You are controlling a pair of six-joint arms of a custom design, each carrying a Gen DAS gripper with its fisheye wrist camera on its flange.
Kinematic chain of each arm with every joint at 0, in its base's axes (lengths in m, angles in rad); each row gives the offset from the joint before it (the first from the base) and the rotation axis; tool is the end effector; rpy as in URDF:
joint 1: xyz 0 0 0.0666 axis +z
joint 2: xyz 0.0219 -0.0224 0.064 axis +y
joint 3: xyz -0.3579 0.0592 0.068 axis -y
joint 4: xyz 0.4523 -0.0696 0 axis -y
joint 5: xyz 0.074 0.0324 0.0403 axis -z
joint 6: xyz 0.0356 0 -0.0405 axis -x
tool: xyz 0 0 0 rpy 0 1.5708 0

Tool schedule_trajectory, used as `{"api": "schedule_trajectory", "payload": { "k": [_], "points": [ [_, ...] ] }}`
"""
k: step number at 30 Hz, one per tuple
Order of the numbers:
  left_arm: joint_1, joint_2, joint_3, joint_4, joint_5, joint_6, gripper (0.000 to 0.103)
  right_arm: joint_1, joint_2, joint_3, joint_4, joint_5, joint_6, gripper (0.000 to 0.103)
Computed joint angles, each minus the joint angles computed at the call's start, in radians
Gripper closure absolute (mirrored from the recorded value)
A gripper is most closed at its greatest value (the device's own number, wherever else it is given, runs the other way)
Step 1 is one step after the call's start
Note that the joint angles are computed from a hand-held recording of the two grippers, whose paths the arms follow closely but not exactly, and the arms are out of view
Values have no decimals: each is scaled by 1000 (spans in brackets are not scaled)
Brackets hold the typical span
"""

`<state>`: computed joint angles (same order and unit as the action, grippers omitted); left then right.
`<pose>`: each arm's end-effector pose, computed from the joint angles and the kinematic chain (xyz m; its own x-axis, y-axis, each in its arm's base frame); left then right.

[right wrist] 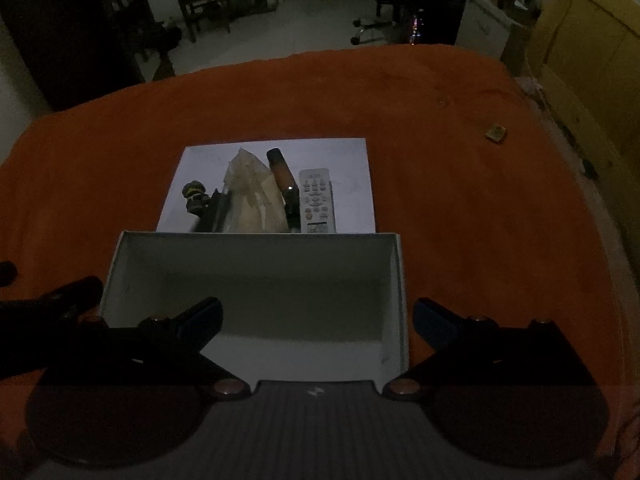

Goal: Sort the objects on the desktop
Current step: 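Move both tools over the box toward the objects on the white sheet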

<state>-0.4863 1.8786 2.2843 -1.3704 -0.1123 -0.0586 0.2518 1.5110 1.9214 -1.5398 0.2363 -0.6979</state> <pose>0.5965 -0.3113 0.5396 -0.7015 0.4367 -0.5633 0.4498 0.8843 0.1253 0.5148 0.1234 0.5741 -0.7643 0.4485 -0.4633 0.4513 0.8853 0.1123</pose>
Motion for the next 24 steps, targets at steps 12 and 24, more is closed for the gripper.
{"api": "schedule_trajectory", "payload": {
  "k": [12,24],
  "points": [
    [9,-42,-71,88,28,-1,0,4,-12,-14,47,-6,45,0],
    [12,-54,-102,112,71,-40,1,5,-47,-54,126,-30,63,0]
  ]
}}
